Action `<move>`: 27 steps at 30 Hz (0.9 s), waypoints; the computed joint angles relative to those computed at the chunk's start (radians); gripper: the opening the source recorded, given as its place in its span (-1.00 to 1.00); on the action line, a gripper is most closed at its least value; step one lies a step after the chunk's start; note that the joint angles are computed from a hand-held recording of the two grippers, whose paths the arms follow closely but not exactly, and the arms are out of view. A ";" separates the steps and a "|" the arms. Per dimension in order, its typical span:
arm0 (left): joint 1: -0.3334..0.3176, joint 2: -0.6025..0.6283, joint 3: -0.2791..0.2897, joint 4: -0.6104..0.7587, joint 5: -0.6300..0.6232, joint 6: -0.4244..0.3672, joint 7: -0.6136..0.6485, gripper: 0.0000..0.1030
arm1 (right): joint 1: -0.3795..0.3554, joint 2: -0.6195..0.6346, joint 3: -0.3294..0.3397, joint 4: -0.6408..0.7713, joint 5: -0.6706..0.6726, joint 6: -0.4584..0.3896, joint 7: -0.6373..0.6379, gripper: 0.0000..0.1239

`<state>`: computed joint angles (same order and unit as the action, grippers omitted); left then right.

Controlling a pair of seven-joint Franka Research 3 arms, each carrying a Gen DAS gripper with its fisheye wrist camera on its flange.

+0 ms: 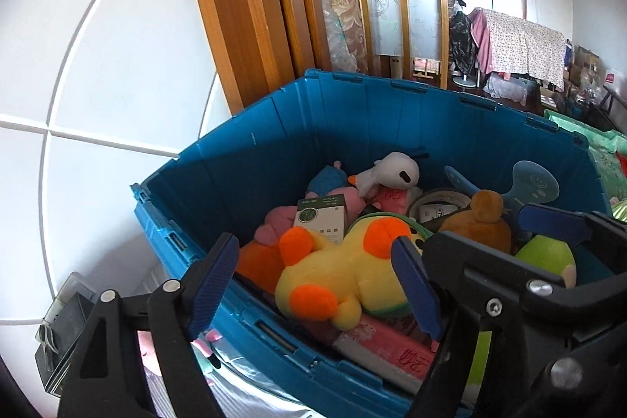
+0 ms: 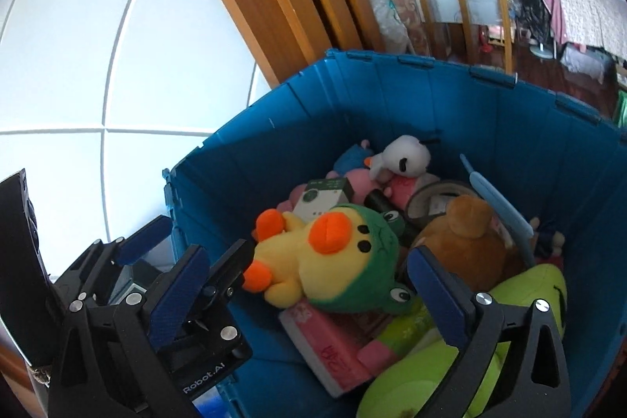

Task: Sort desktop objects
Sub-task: 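Carry the duck plush into the crate and open both tools, then withdraw both tools from the crate toward the pink pig plush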

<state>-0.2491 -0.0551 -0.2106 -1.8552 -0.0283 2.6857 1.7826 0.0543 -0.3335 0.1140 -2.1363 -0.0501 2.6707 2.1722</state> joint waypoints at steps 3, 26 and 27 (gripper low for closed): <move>0.007 -0.033 0.003 -0.044 0.029 0.040 -0.030 0.55 | -0.035 -0.011 0.040 0.000 -0.084 0.013 0.050 0.66; 0.071 -0.249 0.159 -0.341 -0.052 0.092 -0.032 0.56 | -0.021 0.014 0.166 0.051 -0.392 0.038 0.187 0.66; 0.083 -0.257 0.167 -0.357 -0.048 0.100 -0.041 0.56 | -0.009 0.024 0.166 0.057 -0.399 0.047 0.187 0.66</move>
<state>-0.1665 -0.3120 -0.0441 -2.2124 -0.0768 2.7853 1.7419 0.0449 -0.3091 0.2798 -2.0793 -0.4487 2.7181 2.3597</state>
